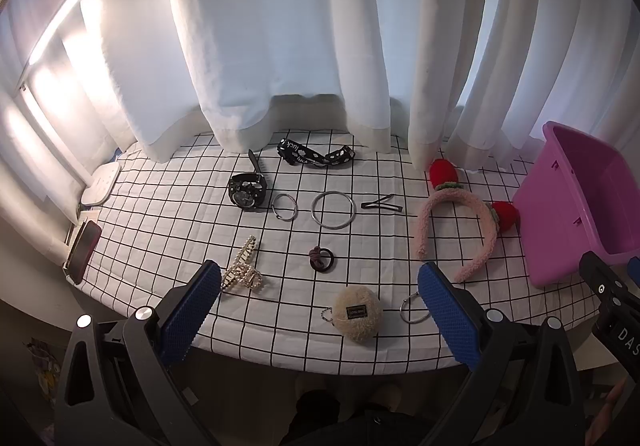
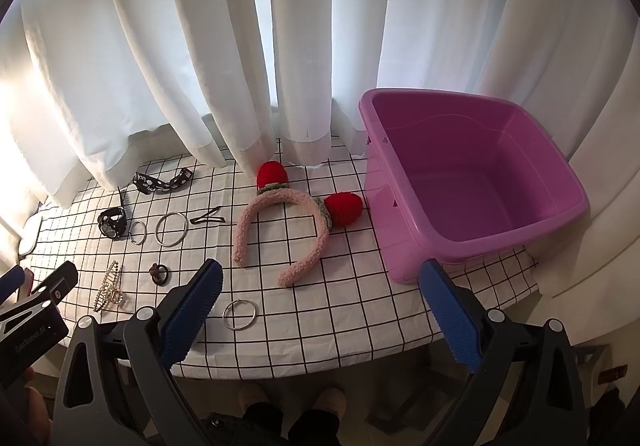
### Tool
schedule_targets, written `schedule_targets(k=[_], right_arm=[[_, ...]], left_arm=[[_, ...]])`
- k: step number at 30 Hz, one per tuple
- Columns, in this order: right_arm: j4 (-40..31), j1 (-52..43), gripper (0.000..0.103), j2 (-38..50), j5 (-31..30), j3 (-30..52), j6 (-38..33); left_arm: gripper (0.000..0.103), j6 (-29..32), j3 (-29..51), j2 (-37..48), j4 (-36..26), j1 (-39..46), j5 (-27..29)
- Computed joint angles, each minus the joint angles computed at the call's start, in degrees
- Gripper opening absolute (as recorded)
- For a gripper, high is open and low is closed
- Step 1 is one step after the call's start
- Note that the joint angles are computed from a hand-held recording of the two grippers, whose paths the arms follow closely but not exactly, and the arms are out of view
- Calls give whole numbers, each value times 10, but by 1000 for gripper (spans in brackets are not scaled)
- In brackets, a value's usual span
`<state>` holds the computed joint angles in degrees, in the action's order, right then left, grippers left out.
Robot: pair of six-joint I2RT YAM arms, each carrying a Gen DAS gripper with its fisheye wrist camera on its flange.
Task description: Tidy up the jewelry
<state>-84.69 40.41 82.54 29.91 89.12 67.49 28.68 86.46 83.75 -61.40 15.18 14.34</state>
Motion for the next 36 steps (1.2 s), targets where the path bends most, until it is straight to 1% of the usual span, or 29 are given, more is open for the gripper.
schedule_targets(k=[9,19,36], right_arm=[[-4,3,94,8,-1,12,2],[3,-2,94,-1,-3,0,-3],[1,1,94,2,-4,6,-1]], left_arm=[[97,0,-6,-5,2,1,0],[97,0,2,-1,-3,3,1],[97,1,-2,-4,-2,5,2]])
